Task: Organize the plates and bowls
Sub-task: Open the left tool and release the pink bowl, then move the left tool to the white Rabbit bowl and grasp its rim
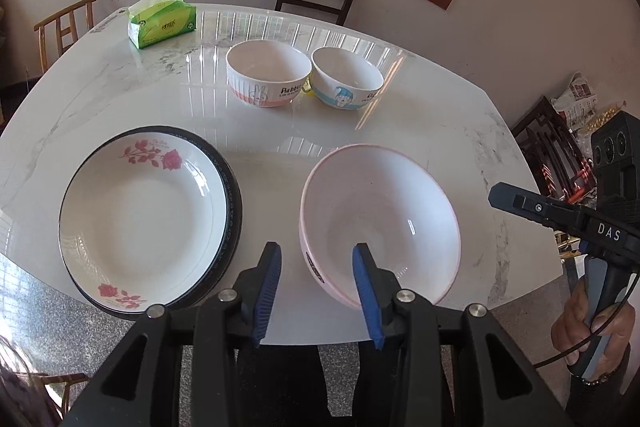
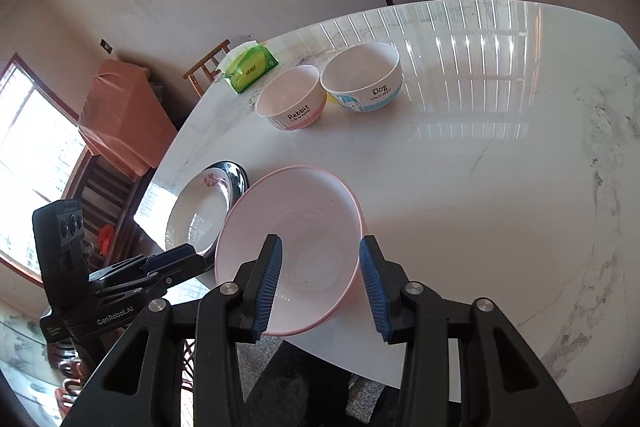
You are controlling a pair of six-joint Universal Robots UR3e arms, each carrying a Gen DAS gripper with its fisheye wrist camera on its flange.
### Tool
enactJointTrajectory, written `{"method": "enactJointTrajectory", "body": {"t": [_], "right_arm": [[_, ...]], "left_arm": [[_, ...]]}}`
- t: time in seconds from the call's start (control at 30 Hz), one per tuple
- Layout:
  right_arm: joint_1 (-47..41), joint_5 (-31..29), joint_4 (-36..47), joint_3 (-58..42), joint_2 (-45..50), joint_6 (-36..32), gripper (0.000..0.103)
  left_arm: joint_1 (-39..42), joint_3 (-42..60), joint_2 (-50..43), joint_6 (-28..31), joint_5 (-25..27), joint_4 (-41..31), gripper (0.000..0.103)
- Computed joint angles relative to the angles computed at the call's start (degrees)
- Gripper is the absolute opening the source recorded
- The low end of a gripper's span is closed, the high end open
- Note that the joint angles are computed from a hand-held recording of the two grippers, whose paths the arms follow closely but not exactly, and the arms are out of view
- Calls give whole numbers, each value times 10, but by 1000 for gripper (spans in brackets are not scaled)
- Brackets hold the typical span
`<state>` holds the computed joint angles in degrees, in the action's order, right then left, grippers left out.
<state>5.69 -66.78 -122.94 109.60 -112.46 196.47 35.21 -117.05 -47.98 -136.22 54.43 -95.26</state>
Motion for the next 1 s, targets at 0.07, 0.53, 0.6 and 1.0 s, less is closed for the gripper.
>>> {"method": "enactJointTrajectory", "body": {"t": [0.07, 0.53, 0.6, 1.0], "right_arm": [[1, 16, 8, -33, 24, 4, 39], [39, 41, 62, -390, 394, 84, 39], [43, 37, 72, -439, 440, 99, 39], [60, -17, 136, -667, 631, 172, 30]], "left_arm": [[12, 27, -17, 4, -11, -5, 45], [-101, 255, -395, -159, 24, 226, 52], [-114, 300, -456, -176, 23, 242, 52], [-201, 635, -763, -215, 76, 207, 52]]}}
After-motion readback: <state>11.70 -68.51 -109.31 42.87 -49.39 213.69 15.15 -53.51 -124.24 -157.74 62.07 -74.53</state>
